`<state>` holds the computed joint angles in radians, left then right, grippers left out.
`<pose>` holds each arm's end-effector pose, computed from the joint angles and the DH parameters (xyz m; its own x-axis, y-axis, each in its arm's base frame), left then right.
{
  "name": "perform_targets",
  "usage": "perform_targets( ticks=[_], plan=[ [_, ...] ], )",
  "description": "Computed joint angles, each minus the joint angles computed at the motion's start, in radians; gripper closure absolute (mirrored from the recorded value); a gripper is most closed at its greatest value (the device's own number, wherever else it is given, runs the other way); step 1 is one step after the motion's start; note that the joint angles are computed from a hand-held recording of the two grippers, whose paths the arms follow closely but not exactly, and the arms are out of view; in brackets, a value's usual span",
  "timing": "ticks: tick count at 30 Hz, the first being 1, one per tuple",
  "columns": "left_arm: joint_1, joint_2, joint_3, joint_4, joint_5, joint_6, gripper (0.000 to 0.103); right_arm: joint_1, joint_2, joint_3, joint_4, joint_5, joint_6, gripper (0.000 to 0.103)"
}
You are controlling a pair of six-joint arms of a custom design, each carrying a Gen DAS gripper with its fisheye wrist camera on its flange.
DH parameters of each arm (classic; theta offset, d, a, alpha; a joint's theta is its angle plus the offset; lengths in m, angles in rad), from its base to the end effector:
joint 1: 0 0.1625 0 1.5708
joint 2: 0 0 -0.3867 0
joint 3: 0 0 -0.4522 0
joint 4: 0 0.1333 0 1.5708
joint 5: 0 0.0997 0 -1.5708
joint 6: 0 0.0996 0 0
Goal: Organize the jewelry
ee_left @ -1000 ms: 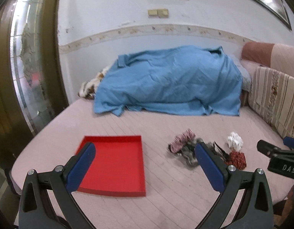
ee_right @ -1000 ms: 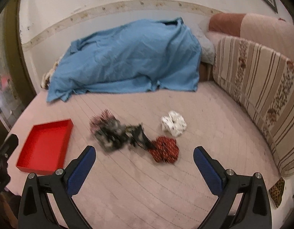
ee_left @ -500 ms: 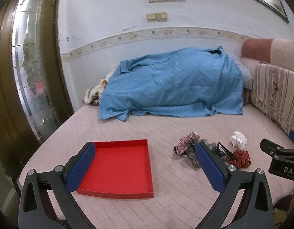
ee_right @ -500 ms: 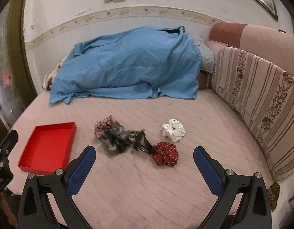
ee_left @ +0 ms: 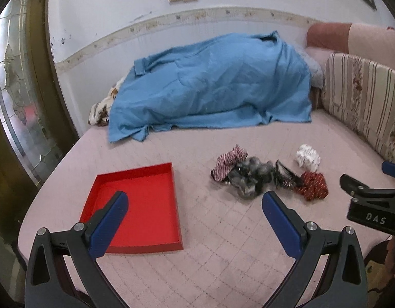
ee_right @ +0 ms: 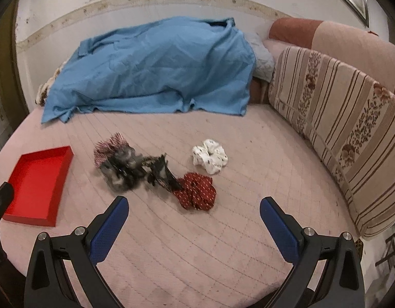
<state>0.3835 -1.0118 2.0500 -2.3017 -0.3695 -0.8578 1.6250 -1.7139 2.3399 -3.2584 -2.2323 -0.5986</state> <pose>-0.3965 -0.4039 0.0363 -0.5859 0.0183 -0.8102 0.6738 0.5664 -0.4745 0.0952 -0.4240 0.3290 -0.6600 0.1329 0.7394 -0.4822 0.6798 -0.5526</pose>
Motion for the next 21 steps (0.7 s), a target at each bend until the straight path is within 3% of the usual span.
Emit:
perform_targets(
  ticks=[12, 16, 21],
  plan=[
    [0.075, 0.036, -0.037, -0.041, -0.084, 0.052, 0.0, -0.103, 0.021, -0.023, 0.07, 0.041, 0.021, 0.0],
    [0.109, 0.04, -0.043, -0.096, -0.111, 0.095, 0.0, -0.155, -0.003, -0.023, 0.107, 0.089, 0.032, 0.0],
    [0.169, 0.064, -0.064, -0.255, -0.162, 0.231, 0.0, -0.209, -0.018, -0.029, 0.128, 0.129, 0.048, 0.0]
  ],
)
